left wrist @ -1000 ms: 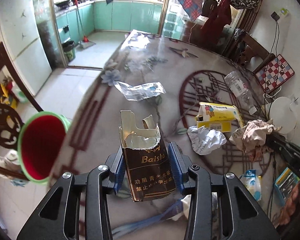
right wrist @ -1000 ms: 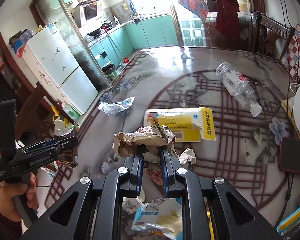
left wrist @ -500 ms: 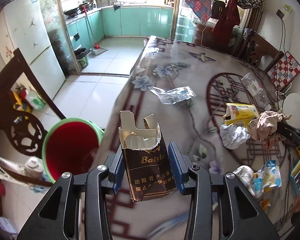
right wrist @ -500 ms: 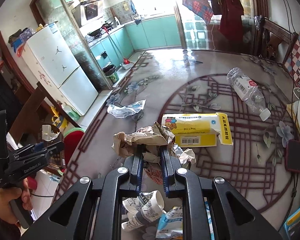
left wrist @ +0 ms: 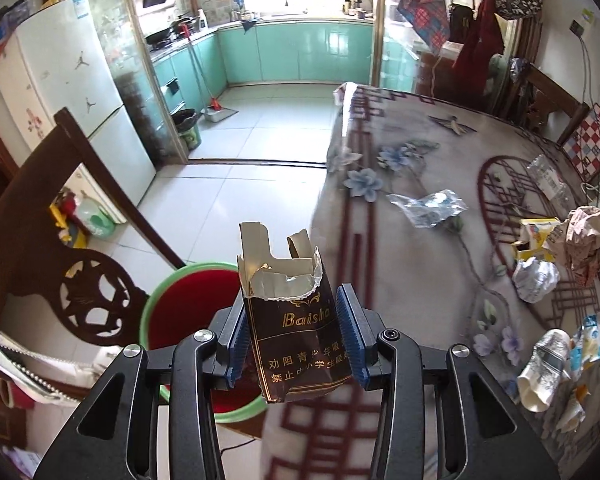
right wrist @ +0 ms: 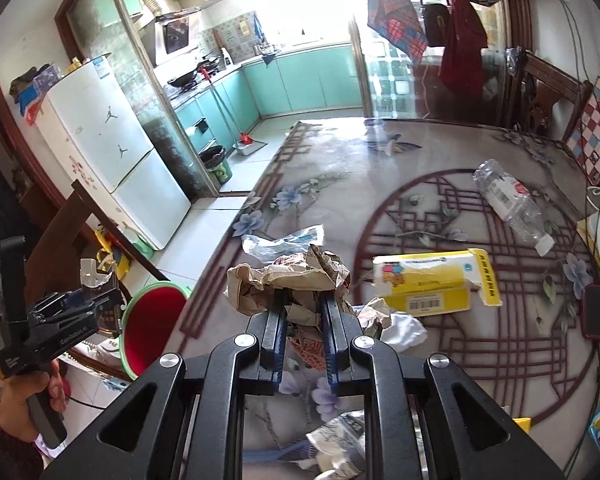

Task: Collect trash
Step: 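Carry both items over the red bin and open both grippers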

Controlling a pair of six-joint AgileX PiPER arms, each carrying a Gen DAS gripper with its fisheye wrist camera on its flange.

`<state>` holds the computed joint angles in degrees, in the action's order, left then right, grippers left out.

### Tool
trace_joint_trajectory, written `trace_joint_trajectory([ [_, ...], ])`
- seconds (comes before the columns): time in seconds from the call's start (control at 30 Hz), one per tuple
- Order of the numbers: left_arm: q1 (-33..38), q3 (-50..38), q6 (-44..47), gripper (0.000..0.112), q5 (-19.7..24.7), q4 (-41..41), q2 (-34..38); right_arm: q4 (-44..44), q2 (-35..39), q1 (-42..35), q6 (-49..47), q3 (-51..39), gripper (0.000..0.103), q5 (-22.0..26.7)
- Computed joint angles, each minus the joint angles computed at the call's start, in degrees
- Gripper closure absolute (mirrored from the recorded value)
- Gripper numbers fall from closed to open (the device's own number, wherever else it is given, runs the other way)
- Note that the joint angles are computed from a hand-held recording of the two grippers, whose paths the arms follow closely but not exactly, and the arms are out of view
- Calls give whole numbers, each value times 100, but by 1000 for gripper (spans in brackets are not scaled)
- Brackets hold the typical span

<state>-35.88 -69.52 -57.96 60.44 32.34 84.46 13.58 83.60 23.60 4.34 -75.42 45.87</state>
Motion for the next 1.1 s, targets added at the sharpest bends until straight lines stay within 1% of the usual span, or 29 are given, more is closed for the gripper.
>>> trace_joint_trajectory([
  [0.17,616,611,181,73,-187,-131,-369,-99,475,643,171,-499,89,-58],
  [0.3,1340,1193,446,73,-469,-464,-743,36,1020,1141,161,-1030,89,-8],
  [0.4,1926,1585,705,73,-669,-727,-955,438,1556,1473,20,-1495,89,18],
  [0.47,2365,1829,1049,73,-888,-1009,-1045,849,1963,1662,-204,-1817,89,48],
  [0.57,2903,2057,1527,73,-1202,-1432,-1074,1177,2589,1972,-424,-2315,89,75],
  [0.67,3330,2185,1966,73,-1516,-1869,-962,1168,3223,2182,-296,-2939,89,215],
  [0.73,3518,2180,2181,73,-1597,-2091,-825,1199,3550,2240,-202,-3333,89,350],
  [0.77,3611,2202,2320,73,-1678,-2220,-788,1083,3661,2289,-90,-3508,89,388],
  [0.97,3978,2254,2989,74,-1939,-2800,-565,820,3678,2357,170,-3646,89,324],
  [1.0,4031,2263,3050,74,-1944,-2863,-555,815,3572,2303,182,-3510,89,270],
  [1.03,4091,2284,3130,74,-1973,-2942,-562,866,3399,2259,172,-3186,89,29],
  [1.1,4138,2315,3226,74,-1997,-2988,-623,762,3118,2148,327,-2743,89,-199],
])
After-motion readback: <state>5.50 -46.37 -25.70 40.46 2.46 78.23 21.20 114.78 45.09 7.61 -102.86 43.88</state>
